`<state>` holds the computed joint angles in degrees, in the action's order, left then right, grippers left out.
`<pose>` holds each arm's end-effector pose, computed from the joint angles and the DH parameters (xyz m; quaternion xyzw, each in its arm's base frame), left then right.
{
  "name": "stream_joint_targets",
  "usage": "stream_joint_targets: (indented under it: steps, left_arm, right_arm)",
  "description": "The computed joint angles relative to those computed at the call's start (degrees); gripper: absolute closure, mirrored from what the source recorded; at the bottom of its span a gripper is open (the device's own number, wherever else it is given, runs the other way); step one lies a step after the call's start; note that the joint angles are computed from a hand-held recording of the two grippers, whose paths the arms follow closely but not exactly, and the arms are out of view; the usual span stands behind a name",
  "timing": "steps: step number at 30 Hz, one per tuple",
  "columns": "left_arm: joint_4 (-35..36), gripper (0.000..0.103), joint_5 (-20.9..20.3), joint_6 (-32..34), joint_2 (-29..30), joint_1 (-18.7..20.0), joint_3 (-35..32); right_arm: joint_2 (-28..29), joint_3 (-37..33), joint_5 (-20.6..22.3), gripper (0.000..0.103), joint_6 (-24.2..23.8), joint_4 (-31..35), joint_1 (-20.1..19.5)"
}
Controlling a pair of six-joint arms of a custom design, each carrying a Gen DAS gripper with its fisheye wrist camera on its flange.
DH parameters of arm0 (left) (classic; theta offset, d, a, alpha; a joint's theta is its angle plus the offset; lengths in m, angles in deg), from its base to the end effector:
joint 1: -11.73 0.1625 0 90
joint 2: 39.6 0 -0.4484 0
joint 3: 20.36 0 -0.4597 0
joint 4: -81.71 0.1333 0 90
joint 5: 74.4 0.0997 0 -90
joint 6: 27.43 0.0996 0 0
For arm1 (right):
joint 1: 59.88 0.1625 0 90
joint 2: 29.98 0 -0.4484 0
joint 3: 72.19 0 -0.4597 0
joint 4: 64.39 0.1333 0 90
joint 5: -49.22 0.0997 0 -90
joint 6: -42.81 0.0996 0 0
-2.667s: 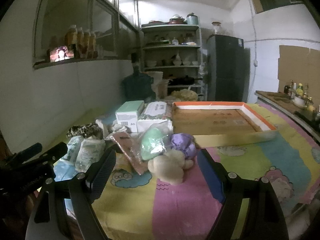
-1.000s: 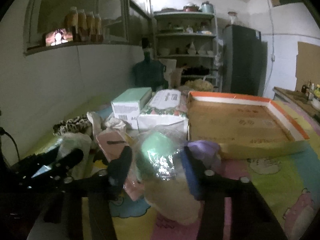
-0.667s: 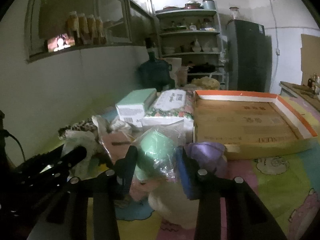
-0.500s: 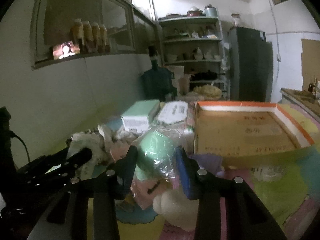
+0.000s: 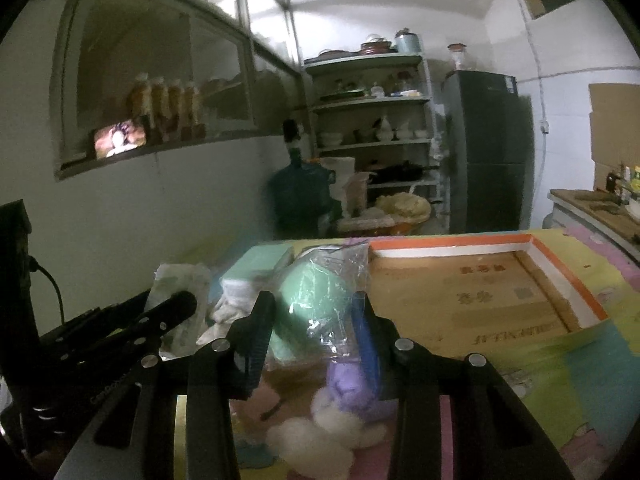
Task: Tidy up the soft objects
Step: 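Carry the tissue pack and bagged green ball over the cardboard tray with both tools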
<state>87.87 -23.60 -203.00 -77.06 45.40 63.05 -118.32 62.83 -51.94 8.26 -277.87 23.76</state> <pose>-0.4274 -0.5205 -0.0173 0.3567 0.8238 -0.4138 0.1515 0.0639 -0.4562 0.3510 0.1314 -0.7712 0.5526 0.2874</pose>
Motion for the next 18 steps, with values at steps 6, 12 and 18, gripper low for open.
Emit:
stream_joint_targets:
  steps: [6, 12, 18]
  left_arm:
    - [3.22, 0.061, 3.75, -0.32, 3.75, -0.78, -4.97]
    - [6.67, 0.061, 7.32, -0.61, 7.84, -1.68, -10.92]
    - [10.08, 0.061, 9.79, -1.14, 12.67, -2.59, -17.75]
  right_arm:
    - [-3.60, 0.19, 1.47, 0.062, 1.37, 1.01, -2.24]
    - [-7.76, 0.44, 3.12, 0.062, 2.20, 1.71, -5.06]
    - [-11.26, 0.14, 3.99, 0.062, 2.64, 2.31, -8.08]
